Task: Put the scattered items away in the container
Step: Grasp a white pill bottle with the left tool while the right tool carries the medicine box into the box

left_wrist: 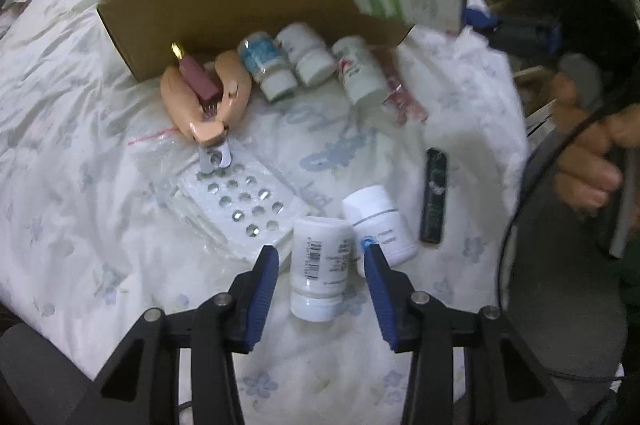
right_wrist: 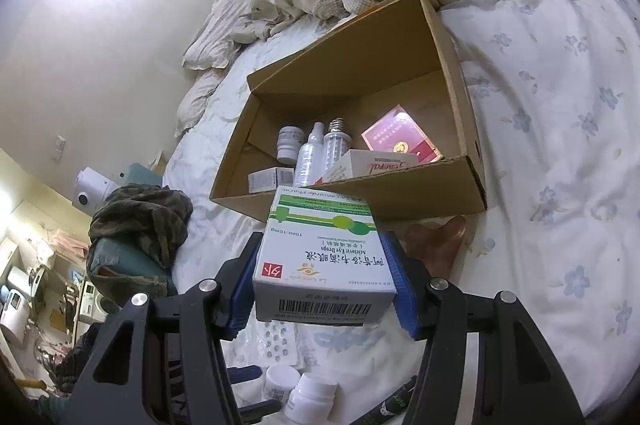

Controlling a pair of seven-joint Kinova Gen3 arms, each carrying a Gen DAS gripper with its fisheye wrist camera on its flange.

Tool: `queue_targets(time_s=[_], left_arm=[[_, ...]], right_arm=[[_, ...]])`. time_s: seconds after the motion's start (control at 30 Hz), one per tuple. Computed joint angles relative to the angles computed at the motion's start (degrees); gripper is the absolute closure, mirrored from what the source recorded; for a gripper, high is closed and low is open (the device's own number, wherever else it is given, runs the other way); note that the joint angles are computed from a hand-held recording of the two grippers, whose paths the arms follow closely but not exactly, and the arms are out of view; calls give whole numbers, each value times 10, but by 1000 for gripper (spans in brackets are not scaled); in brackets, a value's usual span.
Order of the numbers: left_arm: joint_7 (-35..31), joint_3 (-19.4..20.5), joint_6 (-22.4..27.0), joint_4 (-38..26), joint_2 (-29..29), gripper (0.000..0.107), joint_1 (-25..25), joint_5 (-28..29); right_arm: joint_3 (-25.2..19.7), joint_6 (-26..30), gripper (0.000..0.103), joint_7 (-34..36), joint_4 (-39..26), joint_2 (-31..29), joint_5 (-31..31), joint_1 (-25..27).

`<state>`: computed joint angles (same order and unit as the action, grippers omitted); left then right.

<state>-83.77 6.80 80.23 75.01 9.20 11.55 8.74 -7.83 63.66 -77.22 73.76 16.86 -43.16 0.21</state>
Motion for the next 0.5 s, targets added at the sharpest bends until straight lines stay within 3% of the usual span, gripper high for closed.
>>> queue_targets(time_s=[0.13,0.23,0.5], left_arm=[[-8,0,-5,8,8,62,-3,9],[-18,3,-17,13,5,74,0,8],[-31,-7,-5,9,-7,75,-25,44]], right_arm=[[0,6,41,16,5,-3,-5,5],[0,8,41,19,4,-2,-6,4],[1,9,41,24,6,-2,-9,3]])
